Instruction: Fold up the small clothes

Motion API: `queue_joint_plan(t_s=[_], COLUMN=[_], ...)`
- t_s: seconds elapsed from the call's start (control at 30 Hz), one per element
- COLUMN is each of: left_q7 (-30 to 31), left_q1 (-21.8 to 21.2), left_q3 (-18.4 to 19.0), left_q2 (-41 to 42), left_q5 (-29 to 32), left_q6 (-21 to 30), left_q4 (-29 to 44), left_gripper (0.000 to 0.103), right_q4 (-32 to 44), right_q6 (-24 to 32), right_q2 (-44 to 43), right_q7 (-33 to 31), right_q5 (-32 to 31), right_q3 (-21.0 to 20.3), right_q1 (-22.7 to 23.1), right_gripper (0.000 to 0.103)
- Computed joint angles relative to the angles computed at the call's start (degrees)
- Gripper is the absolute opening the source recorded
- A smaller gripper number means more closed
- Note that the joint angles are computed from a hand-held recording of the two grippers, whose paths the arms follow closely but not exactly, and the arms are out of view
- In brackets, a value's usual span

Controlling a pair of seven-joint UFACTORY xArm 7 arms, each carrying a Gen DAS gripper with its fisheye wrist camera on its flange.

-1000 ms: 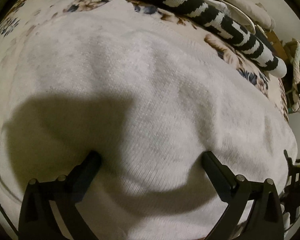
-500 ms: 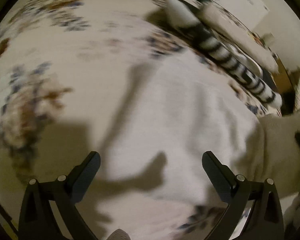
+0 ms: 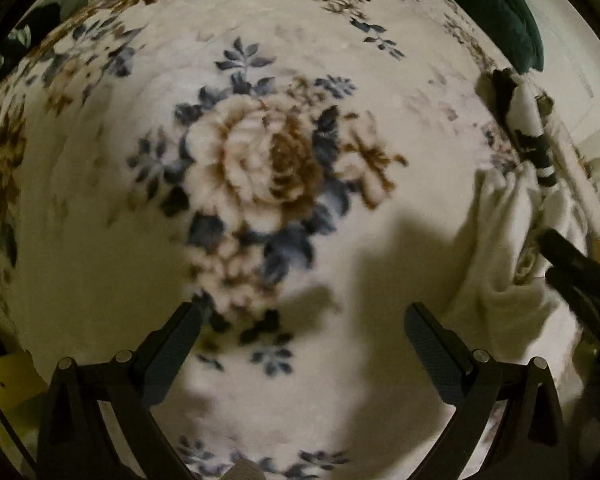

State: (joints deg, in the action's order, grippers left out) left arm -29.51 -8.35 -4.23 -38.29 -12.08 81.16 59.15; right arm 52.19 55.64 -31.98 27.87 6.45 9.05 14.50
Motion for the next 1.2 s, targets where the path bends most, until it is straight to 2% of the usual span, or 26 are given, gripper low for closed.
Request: queue_joint_plan(t_s=[0.03,0.1,0.23,0.33,0.57,0.67,0.73,0.77,0.8,0.83,0.9,0.97,1.03,1.1,1.2], left_q7=[-0.2,-0.7,-1.2,-0.8,-0.3,3.9,7.8,9.6,10.9,12.2,15.8,17.5,17.1,16.2,15.6], left_q1=[-0.5,-2.0,-5.3,-7.4,-10.4,-11.4,-12.2,-12.4,-12.4,-12.3,-11.6,-10.7,-9.6,-8.5,-6.3], left_q3=[0.2,-0.3,-2.0,-4.4,-5.0,-4.3,-4.4,-4.6,-4.8,-4.9,-4.6,-4.2,-3.7,-3.2,-2.5], left_q2=[0.4,2.0,7.3,13.7,22.9,27.4,30.7,32.6,34.5,35.4,36.5,37.9,39.8,41.5,42.1], left_q5=[-1.7,-5.0,-9.9,-9.2,-9.1,-11.6,-13.1,-13.2,-13.0,-12.8,-12.3,-10.6,-7.4,-4.5,-8.5], left_q6=[-0.8,-3.1,-9.4,-13.4,-15.1,-16.8,-17.5,-16.5,-14.6,-14.0,-12.6,-11.2,-9.9,-9.7,-9.5], left_q4=[0.5,2.1,6.1,10.7,16.9,19.9,22.4,24.2,26.2,27.6,30.7,33.5,36.2,38.4,38.9], left_gripper=[0.103,0.103,0.103,0.103,0.103,0.101,0.074,0.026,0.019,0.018,0.008,0.006,0.001,0.001,0.003], right_q4=[-0.7,-0.9,1.3,1.1,-2.5,-4.9,-7.2,-7.8,-8.6,-9.4,-10.1,-10.5,-10.7,-10.6,-9.9], right_q6=[0.3,3.7,14.4,18.6,20.3,18.6,16.8,16.4,16.0,15.8,15.6,15.6,15.5,15.7,16.2], right_q2=[-2.1,-6.4,-10.9,-12.1,-15.0,-15.0,-13.9,-13.2,-12.5,-11.4,-10.2,-9.6,-9.3,-8.7,-8.0], right_q7=[-1.0,-1.4,-3.6,-5.9,-8.2,-9.9,-10.9,-11.6,-12.2,-13.1,-14.5,-15.7,-16.9,-17.3,-17.7], right_q5=[3.6,6.0,2.1,0.0,1.9,3.7,6.6,7.6,8.5,9.4,10.5,10.6,11.2,10.6,11.0], right_q3=[-2.5,-5.9,-10.6,-14.2,-19.2,-20.4,-21.0,-21.3,-21.4,-21.6,-21.5,-21.0,-21.0,-20.2,-20.1], right_q1=[1.1,0.0,-6.8,-11.9,-19.8,-20.9,-20.6,-20.5,-20.4,-20.1,-20.1,-20.5,-20.7,-21.2,-21.4], right_gripper=[0.079,0.081,0.082,0.082,0.082,0.082,0.082,0.082,0.082,0.082,0.082,0.082,0.082,0.082,0.082])
